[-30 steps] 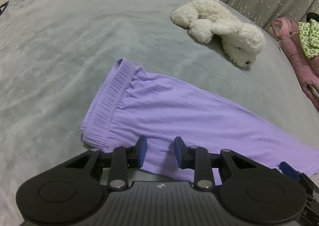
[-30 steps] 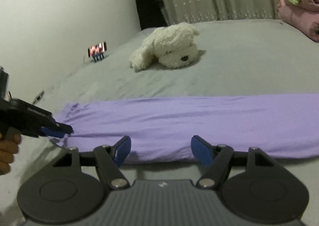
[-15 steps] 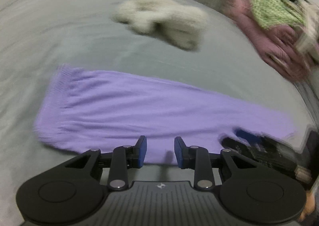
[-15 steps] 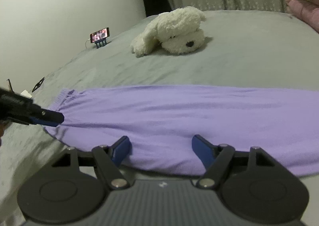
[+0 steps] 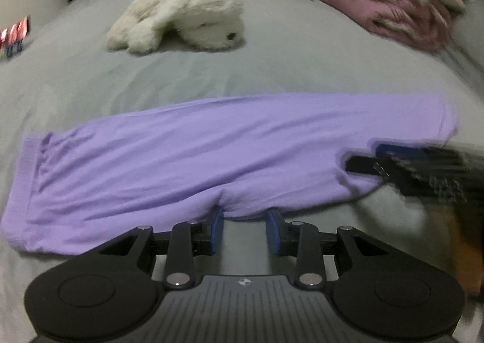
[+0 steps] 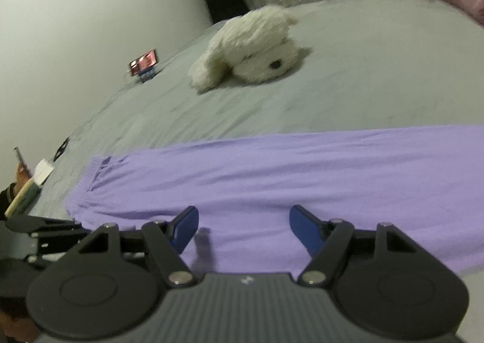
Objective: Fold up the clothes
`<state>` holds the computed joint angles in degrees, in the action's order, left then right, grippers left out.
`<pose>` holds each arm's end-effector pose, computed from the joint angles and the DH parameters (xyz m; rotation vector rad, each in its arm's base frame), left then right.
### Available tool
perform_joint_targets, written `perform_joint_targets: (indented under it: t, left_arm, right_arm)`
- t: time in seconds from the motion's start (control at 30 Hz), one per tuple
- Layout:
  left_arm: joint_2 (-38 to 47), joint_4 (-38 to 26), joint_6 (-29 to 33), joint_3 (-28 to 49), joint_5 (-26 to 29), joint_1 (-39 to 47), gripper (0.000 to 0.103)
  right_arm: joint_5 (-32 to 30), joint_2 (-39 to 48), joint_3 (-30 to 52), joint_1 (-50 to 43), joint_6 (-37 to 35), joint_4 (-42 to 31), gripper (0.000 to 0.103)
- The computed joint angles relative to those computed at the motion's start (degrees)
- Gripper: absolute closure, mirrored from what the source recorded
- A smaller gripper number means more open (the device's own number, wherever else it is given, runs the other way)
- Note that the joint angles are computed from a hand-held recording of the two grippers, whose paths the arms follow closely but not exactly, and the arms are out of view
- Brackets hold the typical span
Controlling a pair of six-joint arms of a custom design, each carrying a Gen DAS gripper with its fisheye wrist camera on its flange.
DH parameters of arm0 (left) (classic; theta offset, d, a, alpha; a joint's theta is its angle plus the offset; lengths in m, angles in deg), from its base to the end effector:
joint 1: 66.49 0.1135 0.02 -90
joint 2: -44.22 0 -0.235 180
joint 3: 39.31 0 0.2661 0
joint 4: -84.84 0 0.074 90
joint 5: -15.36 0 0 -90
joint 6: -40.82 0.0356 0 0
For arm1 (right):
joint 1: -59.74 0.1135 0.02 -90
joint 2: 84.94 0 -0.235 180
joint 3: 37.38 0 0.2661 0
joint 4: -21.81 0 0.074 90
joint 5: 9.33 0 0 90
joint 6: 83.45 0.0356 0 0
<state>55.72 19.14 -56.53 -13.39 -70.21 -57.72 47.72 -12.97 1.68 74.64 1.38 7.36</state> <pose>0.1150 0.0150 0.1412 -0.3123 2.4441 -0.0846 0.2279 0.0807 0.1160 -0.6743 2.2593 0.7677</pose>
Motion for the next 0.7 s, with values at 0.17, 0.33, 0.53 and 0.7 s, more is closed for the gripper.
perform_joint_targets:
  t: [0.17, 0.33, 0.53, 0.7]
  left_arm:
    - [4.3, 3.1, -0.3, 0.6, 5.3, 5.9, 0.072]
    - [5.7, 3.6, -2.4, 1.1, 6.0, 6.1, 0.072]
    - [7.8, 3.9, -0.7, 1.7, 11.0, 11.1, 0.072]
    - [8.9, 3.6, 0.0, 2.2, 14.2, 14.4, 0.072]
  right_arm:
    - [-5.3, -19.9, -11.4, -8.7, -9.9, -10.7, 0.027]
    - [-1.3, -21.8, -11.6, -4.9, -14.2, -14.0, 0.024]
    - [7.4, -13.6, -8.0, 4.8, -15.3, -5.5, 0.026]
    - [7.9, -7.7, -5.0, 6.5, -16.2, -1.2, 0.026]
